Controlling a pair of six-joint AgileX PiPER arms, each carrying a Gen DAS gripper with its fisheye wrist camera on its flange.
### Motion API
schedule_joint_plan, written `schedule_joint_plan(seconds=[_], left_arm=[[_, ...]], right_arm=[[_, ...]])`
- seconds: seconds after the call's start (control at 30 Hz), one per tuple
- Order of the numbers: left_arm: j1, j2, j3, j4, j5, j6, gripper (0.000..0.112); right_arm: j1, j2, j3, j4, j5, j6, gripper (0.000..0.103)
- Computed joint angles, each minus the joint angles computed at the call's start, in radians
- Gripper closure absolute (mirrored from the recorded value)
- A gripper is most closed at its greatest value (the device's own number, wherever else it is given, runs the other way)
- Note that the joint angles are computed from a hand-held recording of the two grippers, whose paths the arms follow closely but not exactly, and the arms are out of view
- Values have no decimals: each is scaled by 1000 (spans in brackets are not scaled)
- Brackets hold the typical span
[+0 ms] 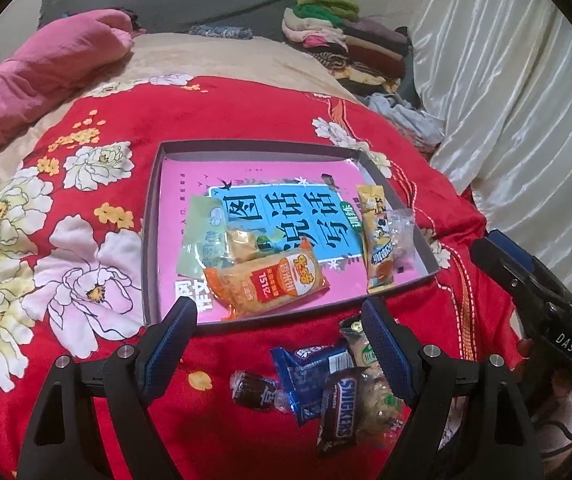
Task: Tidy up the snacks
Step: 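Move the left gripper to the Snickers bar while the right moves to the clear green-label pastry bag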
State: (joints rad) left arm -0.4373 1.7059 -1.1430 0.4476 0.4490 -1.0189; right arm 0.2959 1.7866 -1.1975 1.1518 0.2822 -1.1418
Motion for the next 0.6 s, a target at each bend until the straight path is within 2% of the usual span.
schedule_joint_plan(seconds=[0.37,0.6], left_arm=[[8,-6,10,-162,14,156,27],[-1,-19,23,-182,21,187,27]], right_arm=[[61,-58,50,-233,-5,218,12],[79,-97,115,-300,7,256,12]])
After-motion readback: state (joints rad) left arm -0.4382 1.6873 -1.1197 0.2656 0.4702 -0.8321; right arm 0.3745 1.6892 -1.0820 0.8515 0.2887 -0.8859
